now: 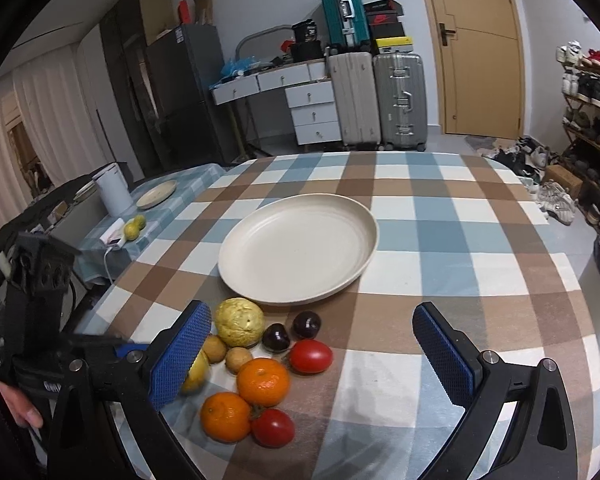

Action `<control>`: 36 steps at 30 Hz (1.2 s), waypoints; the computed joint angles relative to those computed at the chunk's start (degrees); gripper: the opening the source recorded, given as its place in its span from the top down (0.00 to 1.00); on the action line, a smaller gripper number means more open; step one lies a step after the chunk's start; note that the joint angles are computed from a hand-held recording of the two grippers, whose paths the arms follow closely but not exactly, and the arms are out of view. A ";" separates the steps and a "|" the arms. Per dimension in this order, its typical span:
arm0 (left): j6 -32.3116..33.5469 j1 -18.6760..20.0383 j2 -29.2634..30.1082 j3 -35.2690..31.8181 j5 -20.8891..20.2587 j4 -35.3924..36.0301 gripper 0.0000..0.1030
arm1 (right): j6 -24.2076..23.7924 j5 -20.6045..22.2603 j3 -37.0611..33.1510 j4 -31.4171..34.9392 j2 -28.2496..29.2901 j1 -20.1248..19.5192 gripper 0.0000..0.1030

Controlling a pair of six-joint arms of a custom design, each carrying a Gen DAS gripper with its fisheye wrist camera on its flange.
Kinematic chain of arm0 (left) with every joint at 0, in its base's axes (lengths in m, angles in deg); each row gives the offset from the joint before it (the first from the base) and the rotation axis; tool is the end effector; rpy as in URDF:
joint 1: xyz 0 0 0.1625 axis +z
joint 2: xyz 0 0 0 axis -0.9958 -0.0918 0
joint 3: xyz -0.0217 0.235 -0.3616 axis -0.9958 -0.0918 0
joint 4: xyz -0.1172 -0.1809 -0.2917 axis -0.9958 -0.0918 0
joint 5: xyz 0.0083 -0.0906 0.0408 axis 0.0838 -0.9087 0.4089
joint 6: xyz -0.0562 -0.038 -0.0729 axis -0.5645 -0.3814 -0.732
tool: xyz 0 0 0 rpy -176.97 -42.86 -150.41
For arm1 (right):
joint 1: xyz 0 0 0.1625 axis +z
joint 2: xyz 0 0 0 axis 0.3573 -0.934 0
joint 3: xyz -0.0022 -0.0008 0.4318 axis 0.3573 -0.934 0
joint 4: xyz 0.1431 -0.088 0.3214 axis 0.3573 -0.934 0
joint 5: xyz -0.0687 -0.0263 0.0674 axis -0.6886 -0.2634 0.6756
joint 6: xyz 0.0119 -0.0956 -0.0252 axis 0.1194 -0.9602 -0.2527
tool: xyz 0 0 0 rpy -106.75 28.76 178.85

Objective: Organize fruits
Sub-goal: 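Grasp the yellow-green citrus with the left tool while the right tool grasps the bumpy yellow fruit, then carry both yellow fruits over the cream plate and lower them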

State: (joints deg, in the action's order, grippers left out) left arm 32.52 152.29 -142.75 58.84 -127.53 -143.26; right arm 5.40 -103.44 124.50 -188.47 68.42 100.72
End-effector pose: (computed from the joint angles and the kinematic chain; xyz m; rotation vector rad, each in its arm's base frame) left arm -0.0167 -0.4609 0.3446 0.4539 2.8485 -0.6566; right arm 0.3605 -0.4355 -0.0209 0.6613 -2.4422 0.9920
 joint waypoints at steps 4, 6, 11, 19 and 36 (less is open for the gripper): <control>-0.17 0.75 -1.55 -0.99 0.56 0.00 0.56 | -0.78 4.18 -0.51 0.23 0.12 -0.84 0.00; -0.02 1.12 -2.02 -1.54 0.77 0.11 0.56 | -0.81 7.16 -0.98 1.57 0.00 -1.52 0.00; 0.83 2.03 -3.35 -2.10 0.84 0.26 0.56 | -1.60 7.50 -4.58 7.41 0.95 -1.46 0.00; 1.47 2.19 -4.64 -1.43 0.99 -0.73 0.56 | 1.45 8.33 -10.83 24.88 2.12 -2.21 0.00; -0.19 2.80 -4.73 -0.97 3.07 -0.21 0.56 | 2.69 7.48 -17.75 36.37 5.16 -2.48 0.25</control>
